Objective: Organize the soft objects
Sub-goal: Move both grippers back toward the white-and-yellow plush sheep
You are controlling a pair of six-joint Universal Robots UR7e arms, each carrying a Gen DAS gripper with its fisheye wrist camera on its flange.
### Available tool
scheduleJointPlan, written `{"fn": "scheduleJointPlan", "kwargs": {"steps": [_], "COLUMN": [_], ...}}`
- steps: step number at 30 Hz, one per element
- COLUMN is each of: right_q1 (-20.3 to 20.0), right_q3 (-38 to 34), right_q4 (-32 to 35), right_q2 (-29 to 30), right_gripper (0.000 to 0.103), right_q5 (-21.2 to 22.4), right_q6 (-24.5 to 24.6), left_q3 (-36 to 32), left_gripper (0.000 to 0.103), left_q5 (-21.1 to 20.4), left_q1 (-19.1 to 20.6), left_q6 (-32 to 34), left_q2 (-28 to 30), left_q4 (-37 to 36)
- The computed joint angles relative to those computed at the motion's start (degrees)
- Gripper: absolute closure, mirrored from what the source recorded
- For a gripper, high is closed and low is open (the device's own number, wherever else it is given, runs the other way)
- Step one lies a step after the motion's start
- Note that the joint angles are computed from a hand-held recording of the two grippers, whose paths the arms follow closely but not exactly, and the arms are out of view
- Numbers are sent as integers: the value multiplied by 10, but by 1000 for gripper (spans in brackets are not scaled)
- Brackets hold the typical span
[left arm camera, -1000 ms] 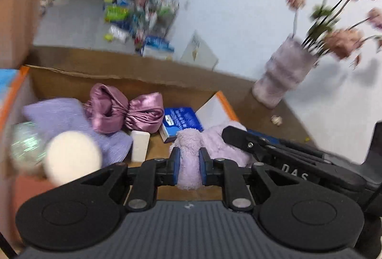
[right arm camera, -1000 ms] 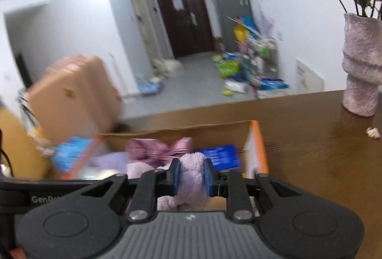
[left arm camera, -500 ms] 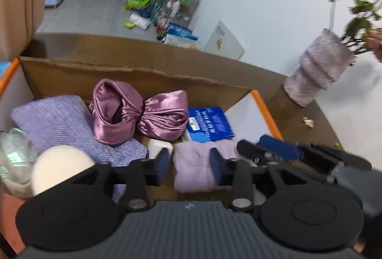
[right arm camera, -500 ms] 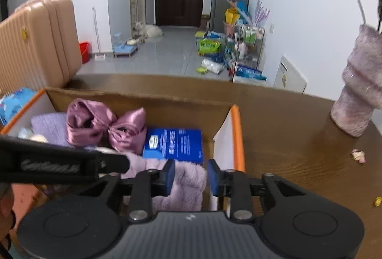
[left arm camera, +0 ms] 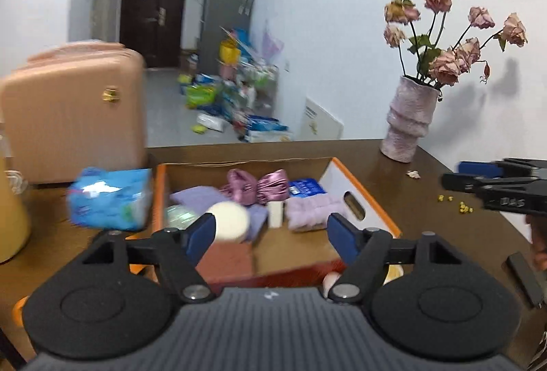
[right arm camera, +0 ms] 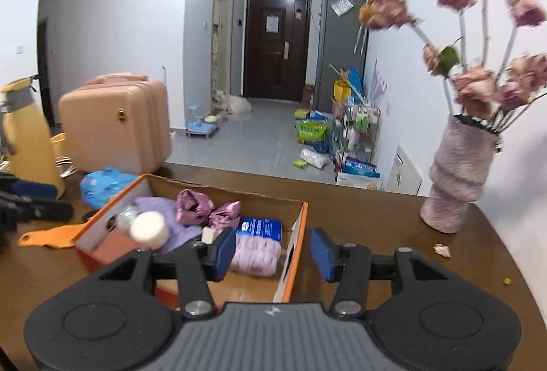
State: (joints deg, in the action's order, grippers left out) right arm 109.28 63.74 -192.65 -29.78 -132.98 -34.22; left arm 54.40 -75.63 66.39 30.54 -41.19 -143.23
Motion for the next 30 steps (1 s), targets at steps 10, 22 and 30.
{"fn": "scheduleJointPlan", "kwargs": {"steps": [10,22,30], "right_q1": [36,62,63], "right_q3": [174,399,460], "right_q4": [-150,-455,-496], "right_q2": [-52,10,54], "right_gripper": [43,26,24], "right_q5": [18,52,35], "right_q6": [26,27,105], "left_q3": [274,611,659], "left_gripper": [21,14,14], "left_q5": [44,23,21], "left_q1": [-10,23,37], "left_q6": [49,45,52], "left_q2": [-148,-306,-343], "left_q4": [-245,-447,-433]}}
